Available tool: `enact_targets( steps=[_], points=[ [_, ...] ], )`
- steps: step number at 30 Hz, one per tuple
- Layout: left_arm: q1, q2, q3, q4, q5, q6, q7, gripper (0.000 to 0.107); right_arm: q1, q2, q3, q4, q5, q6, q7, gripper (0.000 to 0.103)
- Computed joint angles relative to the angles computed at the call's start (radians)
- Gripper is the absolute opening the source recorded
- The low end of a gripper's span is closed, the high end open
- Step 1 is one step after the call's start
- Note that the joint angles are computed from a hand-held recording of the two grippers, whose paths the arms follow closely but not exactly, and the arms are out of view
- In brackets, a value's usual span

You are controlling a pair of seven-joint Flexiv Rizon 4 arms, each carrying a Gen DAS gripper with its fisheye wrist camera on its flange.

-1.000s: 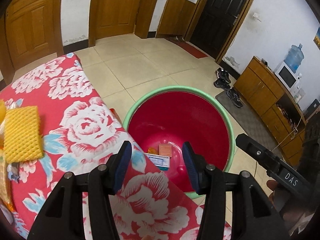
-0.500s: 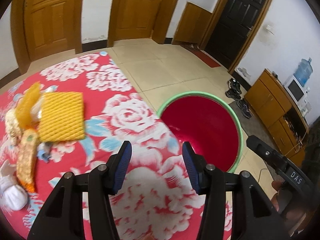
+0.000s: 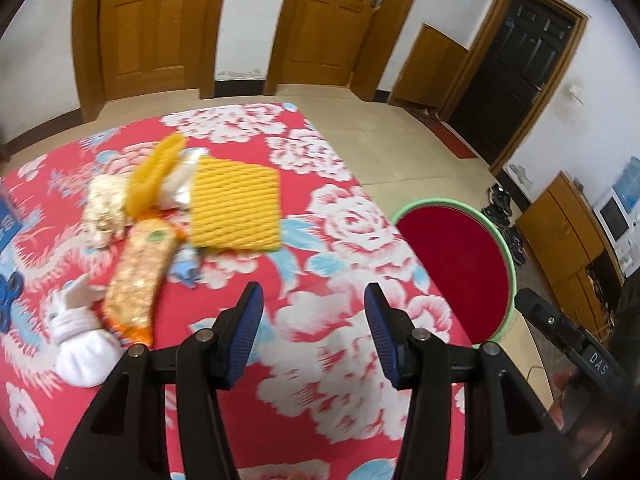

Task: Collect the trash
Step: 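Move both open tools back over the table, then grasp the white sock bundle with the left tool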

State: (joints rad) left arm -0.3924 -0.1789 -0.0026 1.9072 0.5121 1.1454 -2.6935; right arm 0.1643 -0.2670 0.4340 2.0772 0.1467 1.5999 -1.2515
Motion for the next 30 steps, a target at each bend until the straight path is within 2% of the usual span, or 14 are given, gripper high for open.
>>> enact_targets(
  steps=[9,30],
  points=[
    [0.029,0.092,-0.002,0.08,0.068,-0.034,-0.096,0.052,0.033,0.008,-0.001,0.002,-0.008,-0.012,-0.001,0.079],
    [0.195,0.276,-0.087,0.256,0.145,-0.144,-0.246,0.052,0.128,0.001,-0.035,-0.003,-0.058,-0.04,0.026,0.079]
  ],
)
